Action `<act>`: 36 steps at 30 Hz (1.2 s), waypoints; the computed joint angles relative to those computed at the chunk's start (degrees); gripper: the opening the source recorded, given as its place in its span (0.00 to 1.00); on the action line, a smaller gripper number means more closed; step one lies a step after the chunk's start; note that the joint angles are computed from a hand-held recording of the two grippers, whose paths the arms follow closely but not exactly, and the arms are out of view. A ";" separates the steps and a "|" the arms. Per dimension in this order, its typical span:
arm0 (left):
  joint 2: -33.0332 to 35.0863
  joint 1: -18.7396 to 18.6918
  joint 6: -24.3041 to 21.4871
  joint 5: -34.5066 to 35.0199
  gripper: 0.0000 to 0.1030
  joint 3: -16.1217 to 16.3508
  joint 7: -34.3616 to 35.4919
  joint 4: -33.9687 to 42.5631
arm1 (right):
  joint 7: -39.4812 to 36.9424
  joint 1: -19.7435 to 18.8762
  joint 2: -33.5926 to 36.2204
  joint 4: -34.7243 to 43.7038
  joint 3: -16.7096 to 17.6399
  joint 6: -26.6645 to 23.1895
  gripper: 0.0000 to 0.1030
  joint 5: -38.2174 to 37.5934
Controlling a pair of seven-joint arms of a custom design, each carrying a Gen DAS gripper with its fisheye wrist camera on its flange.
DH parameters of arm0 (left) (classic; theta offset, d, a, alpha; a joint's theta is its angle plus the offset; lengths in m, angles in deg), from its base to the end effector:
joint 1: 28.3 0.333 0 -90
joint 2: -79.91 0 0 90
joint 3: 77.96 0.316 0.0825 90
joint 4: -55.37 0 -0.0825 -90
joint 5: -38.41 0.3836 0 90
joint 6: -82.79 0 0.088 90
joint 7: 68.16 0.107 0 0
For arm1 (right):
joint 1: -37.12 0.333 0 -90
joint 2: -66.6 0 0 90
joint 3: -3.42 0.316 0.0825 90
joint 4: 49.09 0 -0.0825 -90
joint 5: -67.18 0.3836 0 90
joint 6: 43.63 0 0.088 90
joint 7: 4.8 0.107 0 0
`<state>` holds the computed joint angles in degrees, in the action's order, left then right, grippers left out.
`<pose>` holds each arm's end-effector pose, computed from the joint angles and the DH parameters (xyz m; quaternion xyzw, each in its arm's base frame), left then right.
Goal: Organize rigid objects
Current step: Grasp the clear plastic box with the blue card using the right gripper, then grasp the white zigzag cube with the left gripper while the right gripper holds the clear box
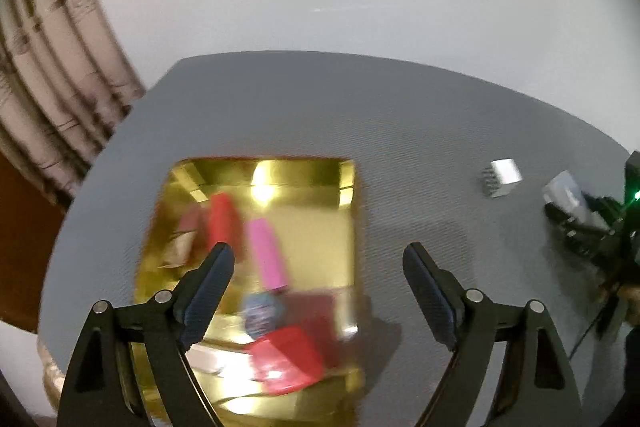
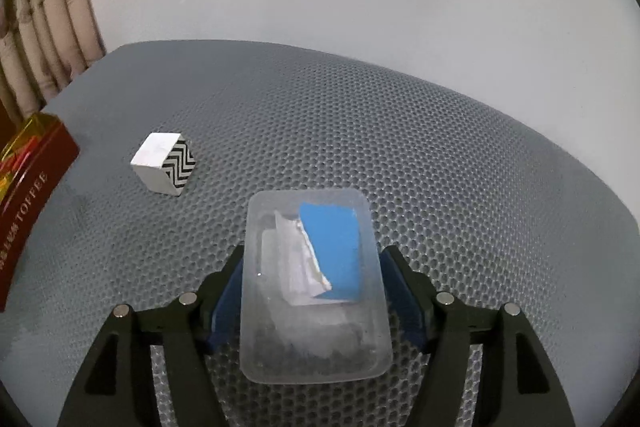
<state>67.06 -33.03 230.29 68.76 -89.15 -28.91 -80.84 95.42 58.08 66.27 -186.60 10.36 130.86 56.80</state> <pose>0.4771 -0.1477 0.4513 -0.7461 0.6029 -0.1500 0.2394 0.4670 0.2631 0.3915 -0.8106 0.4900 -0.1729 0.2701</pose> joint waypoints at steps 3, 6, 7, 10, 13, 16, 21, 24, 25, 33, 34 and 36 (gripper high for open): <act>4.93 -0.69 -0.29 1.00 0.82 -1.34 -2.74 4.39 | 9.08 -0.13 0.68 0.57 -0.28 0.35 0.68 -8.18; 9.67 -2.34 -1.50 2.24 0.82 -1.83 -5.10 8.91 | 18.93 0.63 1.23 2.01 -0.92 -1.61 0.68 -17.01; 10.99 -2.98 -1.83 2.56 0.82 -1.79 -5.22 10.13 | 22.98 0.95 1.28 2.36 -1.12 -2.32 0.68 -20.23; 14.51 -4.92 -3.09 2.77 0.82 -1.57 -4.23 13.38 | 31.00 0.37 -0.08 0.83 -1.01 -1.95 0.60 -26.66; 17.13 -6.51 -3.23 3.55 0.82 -1.11 -4.41 15.80 | 36.55 -0.20 -1.17 -0.19 0.00 -2.06 0.58 -30.48; 19.57 -7.74 -2.60 3.45 0.81 -0.70 -4.74 17.76 | 43.80 -1.58 -2.97 -1.87 1.87 -3.00 0.58 -36.18; 23.71 -8.96 -1.07 0.93 0.81 -0.27 -2.85 21.88 | 53.69 -2.45 -5.07 -3.25 5.13 -5.80 0.58 -42.78; 26.31 -9.46 -2.14 -1.11 0.81 0.12 -1.43 25.38 | 56.55 -1.61 -3.89 -1.58 6.14 -7.88 0.58 -44.45; 26.83 -9.59 -2.41 -1.54 0.81 0.31 -1.33 26.07 | 57.19 -1.13 -3.55 -1.15 6.10 -8.42 0.59 -44.97; 33.12 -8.10 -6.48 -12.35 0.61 -0.16 4.74 33.02 | 61.70 3.29 -0.62 1.89 4.68 -10.34 0.59 -47.36; 33.78 -8.24 -7.16 -12.58 0.59 -0.12 5.48 33.80 | 62.37 3.90 -0.15 2.41 4.59 -10.70 0.59 -47.66; 34.05 -8.28 -7.23 -12.93 0.58 0.03 6.56 33.84 | 63.40 5.19 0.71 3.45 4.39 -11.79 0.59 -48.23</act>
<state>101.11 -41.31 223.06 55.83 -89.12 -22.35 -47.00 158.82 63.28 66.99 -183.15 14.74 119.07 8.57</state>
